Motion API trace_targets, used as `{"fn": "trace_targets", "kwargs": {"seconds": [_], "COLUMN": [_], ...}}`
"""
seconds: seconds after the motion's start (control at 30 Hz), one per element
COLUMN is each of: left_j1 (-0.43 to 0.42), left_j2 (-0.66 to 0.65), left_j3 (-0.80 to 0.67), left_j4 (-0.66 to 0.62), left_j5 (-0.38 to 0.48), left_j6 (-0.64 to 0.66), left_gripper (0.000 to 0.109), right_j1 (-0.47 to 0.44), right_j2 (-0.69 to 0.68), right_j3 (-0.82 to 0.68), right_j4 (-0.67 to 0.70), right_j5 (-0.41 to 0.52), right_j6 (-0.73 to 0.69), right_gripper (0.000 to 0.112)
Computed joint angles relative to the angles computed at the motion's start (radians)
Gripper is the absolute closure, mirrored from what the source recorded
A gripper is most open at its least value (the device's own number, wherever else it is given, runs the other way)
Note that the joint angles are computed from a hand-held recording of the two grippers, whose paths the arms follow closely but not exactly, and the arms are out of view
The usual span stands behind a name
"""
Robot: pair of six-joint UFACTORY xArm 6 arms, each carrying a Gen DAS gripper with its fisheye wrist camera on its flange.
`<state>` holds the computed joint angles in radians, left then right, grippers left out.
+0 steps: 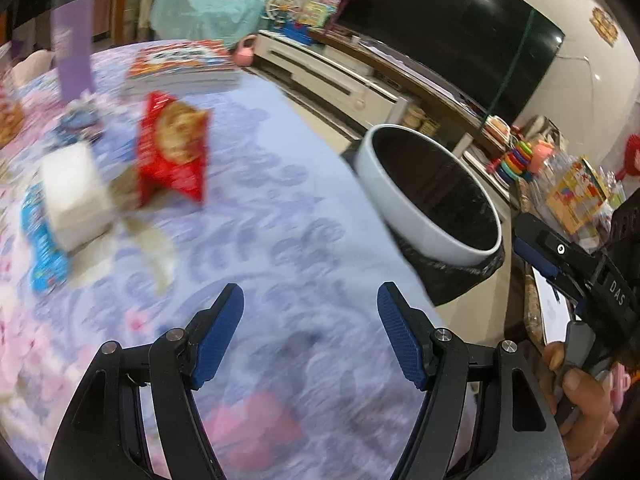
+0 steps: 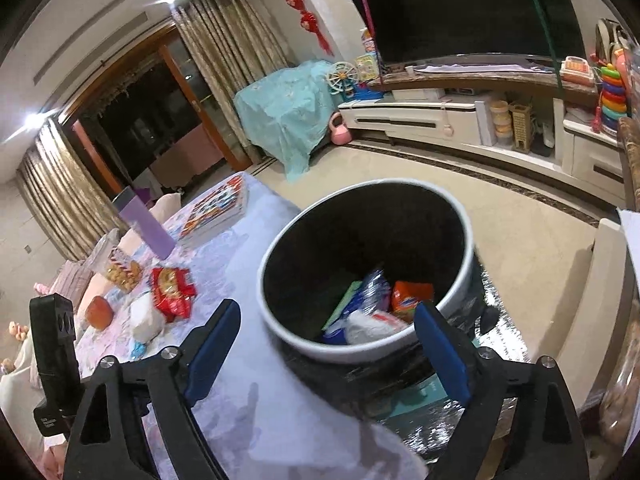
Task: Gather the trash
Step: 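Move both tools back toward the red chip bag and blue candy toy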
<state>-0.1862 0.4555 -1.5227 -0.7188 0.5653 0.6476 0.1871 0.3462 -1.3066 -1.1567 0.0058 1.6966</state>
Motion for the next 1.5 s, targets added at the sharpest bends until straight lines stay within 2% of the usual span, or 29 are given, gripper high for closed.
{"fn": "trace_targets", "kwargs": {"seconds": [0.1,0.47,0.7,1.03,1.17,1.33,1.5], "left_j1": [0.027,0.125,0.179,0.216,0.226,0.237,0.235], "left_j2": [-0.029,-0.093,-0.096,-0.074,-0.063,-0.039,-0.009], "left_j3": [0.047,0.149,0.163,0.149,0.139,0.112,0.074], "left_j4": [-0.007,-0.066,-0.097,-0.077,-0.067,-0.037,-0.015], "left_j5": [-0.015,-0.053,-0.073,-0.086,-0.088,-0.076,-0.072], "left_j6": [0.009,0.031,0.036,-0.006,-0.018,-0.052,-0.069], "left_gripper": [0.038,0.038,0.038,0.038,0.038,0.037,0.036], "right_j1": [0.023,0.121,0.171,0.247,0.279,0.308,0.323], "right_j2": [0.014,0.071,0.11,0.18,0.222,0.269,0.311], "right_j3": [-0.011,-0.061,-0.092,-0.147,-0.189,-0.251,-0.312], "right_j4": [-0.005,0.103,0.268,0.668,0.892,1.09,1.216], "right_j5": [-0.004,-0.001,-0.007,-0.006,0.006,0.031,0.058], "right_j6": [0.009,-0.107,-0.278,-0.677,-0.889,-1.076,-1.195], "right_gripper": [0.021,0.019,0.018,0.018,0.018,0.018,0.018]}}
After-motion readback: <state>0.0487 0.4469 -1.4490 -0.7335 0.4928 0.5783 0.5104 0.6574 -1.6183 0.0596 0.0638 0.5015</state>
